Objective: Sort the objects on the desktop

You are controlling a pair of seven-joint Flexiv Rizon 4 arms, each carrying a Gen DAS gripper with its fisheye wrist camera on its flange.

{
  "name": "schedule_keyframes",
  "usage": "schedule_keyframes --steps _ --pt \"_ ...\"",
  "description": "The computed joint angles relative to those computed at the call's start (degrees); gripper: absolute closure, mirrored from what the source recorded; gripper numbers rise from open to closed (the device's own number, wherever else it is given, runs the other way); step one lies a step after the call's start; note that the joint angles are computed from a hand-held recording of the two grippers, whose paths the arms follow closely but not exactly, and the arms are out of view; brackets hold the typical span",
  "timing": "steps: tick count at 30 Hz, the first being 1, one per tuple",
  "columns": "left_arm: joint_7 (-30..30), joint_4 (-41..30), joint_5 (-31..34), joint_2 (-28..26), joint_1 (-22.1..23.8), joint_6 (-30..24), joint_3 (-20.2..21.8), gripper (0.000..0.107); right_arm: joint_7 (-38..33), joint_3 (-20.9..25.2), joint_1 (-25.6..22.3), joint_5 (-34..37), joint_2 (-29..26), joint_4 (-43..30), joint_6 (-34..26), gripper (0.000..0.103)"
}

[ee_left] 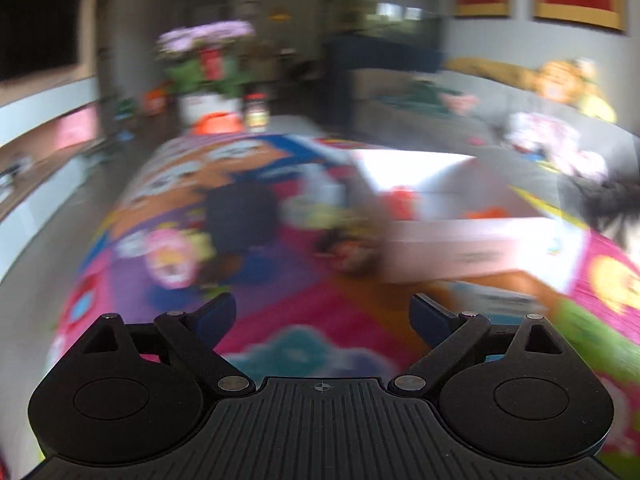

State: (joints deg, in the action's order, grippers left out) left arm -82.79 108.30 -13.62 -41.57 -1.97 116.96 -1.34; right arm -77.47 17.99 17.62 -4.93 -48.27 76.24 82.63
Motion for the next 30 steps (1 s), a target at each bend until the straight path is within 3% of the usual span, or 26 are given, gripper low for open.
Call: schedule_keyframes --steps 2,5,7,8,9,10,13,15,19,22,28,30 --pt "0.1 -1.1 -3.3 -1.2 -1.7 0.9 3.2 0.009 -1.4 2.4 0.0 -0.3 -2.8 -2.2 -6.9 0.0" --pt "2.2 -4.1 -9.0 -3.7 -4.5 0.6 7.8 0.008 -4.9 4.4 0.3 1.8 -5.3 -3.4 -9.5 0.0" --pt "3.6 -6.5 -12.2 -5.3 -5.0 -0.6 9.2 0.008 -6.3 3.8 1.0 2.4 -6.2 -4.4 -10.1 0.021" --pt "4.0 -7.9 -13.4 -6.3 -5.1 -1.1 9.6 0.008 -7.5 3.3 1.2 2.6 -5.9 -3.6 -8.8 0.026" --pt "4.3 -8.8 -14.2 -6.9 -4.8 -1.4 9.6 0.008 -8.8 3.1 1.1 2.7 -5.9 -3.2 -7.7 0.039" --pt "4.3 -9.8 -15.3 -7.7 -4.8 -1.7 9.9 0.008 -9.8 1.6 1.7 3.3 -5.5 -2.7 -6.4 0.041" --pt "3.3 -12.2 -15.7 -9.2 -2.2 -2.4 7.6 0.008 -2.9 -10.0 7.6 0.0 -4.2 2.0 2.5 0.041" --pt "2.4 -13.7 -14.1 -9.8 0.8 -4.0 4.8 0.009 -0.6 -12.8 8.5 -1.1 -5.0 2.8 5.7 0.039" --pt "1.5 -17.6 -12.0 -11.3 3.1 -9.5 3.1 0.025 0.1 -8.8 5.0 -2.8 -6.8 3.4 10.2 0.022" --pt "1.2 -18.0 -11.2 -11.4 0.7 -10.8 6.4 0.046 1.0 -7.7 4.1 -4.9 -8.1 3.6 13.0 0.015" --pt "4.3 -12.1 -9.5 -7.7 -6.4 -6.7 13.0 0.048 3.6 -6.8 3.0 -8.3 -8.5 4.3 15.0 0.012" --pt "6.7 -9.7 -7.8 -5.5 -7.1 -5.6 12.1 0.048 4.4 -6.6 2.8 -9.0 -8.6 4.5 15.5 0.012"
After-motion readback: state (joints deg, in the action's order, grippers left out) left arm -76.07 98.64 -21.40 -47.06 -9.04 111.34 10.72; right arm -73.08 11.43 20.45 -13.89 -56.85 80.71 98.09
